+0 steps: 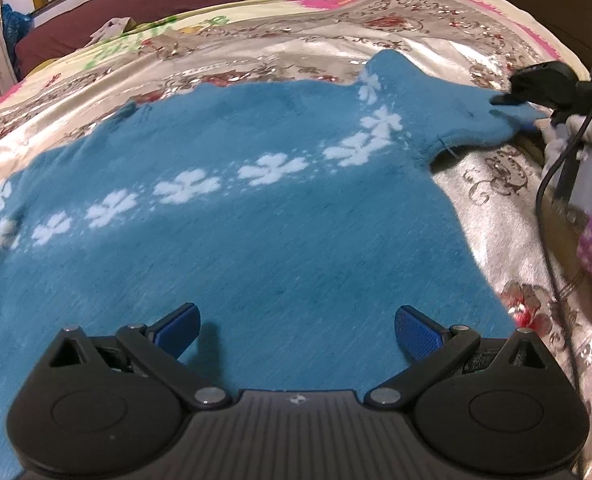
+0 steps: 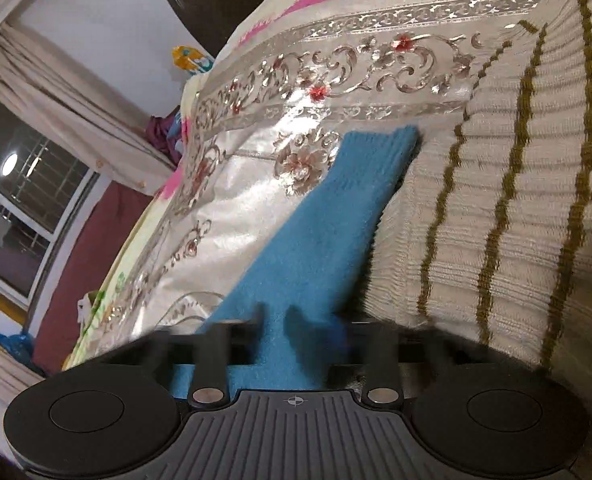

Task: Fold small clothes
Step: 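Move the right gripper to a sweater sleeve cuff and grasp it, then lift the sleeve with the right gripper and fold it across the sweater body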

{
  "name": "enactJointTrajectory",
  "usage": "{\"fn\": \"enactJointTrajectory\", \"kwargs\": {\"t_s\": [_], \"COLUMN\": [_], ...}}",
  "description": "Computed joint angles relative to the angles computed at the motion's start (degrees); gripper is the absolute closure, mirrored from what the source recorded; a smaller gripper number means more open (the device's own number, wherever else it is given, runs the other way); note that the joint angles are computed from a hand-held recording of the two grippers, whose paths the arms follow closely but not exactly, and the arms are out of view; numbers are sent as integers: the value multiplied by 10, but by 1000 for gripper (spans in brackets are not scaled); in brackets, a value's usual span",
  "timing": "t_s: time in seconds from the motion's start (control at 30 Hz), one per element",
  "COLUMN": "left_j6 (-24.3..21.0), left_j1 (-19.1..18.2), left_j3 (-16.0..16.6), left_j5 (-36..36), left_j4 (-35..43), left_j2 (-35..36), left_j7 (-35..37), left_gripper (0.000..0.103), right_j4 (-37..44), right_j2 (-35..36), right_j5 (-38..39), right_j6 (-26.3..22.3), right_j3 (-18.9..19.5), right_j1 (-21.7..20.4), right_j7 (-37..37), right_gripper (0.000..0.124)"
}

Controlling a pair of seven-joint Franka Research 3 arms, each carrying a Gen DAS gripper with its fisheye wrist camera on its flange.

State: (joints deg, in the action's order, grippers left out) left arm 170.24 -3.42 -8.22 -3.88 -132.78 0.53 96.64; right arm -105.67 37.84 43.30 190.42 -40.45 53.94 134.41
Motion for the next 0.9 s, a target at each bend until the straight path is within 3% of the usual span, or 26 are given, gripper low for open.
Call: {"fn": "enactJointTrajectory", "kwargs": {"t_s": [0.07,0.1,0.17,0.4,0.47,0.57,0.63,0.7,0.8,0.87,0.9], "left_j6": [-5,-6,-6,3,17,44,58,74,102,123,130], "left_j1": [3,4,4,-6,-7,-5,-3,1,6,-16,-47], "left_j3": [3,6,13,50,62,79,92,101,115,147,181], "left_j5": [-10,-16,-29,-111,-119,-113,-105,-94,-68,-68,-78], "left_j4": [-10,-15,-25,-60,-75,-98,-109,-121,-138,-146,-148], "left_j2": [-10,-15,-24,-63,-74,-89,-93,-97,-100,-101,-100], "left_j7": [6,11,20,73,82,83,76,66,48,50,61], "left_gripper": [0,0,0,0,0,0,0,0,0,0,0], "right_j4": [-7,-2,15,125,165,230,288,364,429,459,458], "right_j2": [-20,-19,-11,-1,18,31,63,94,135,152,151], "right_j5": [-19,-12,-7,-47,-77,-162,-217,-265,-321,-346,-357], "right_j6": [42,46,38,11,-15,-57,-104,-179,-258,-295,-301], "right_j3": [25,16,-21,16,12,73,84,140,150,152,155], "right_j1": [-15,-5,29,21,35,10,12,-20,-20,-21,-21], "right_j7": [-20,-43,-80,-182,-208,-247,-269,-311,-323,-317,-317], "right_gripper": [113,114,114,114,114,114,113,111,110,106,103]}}
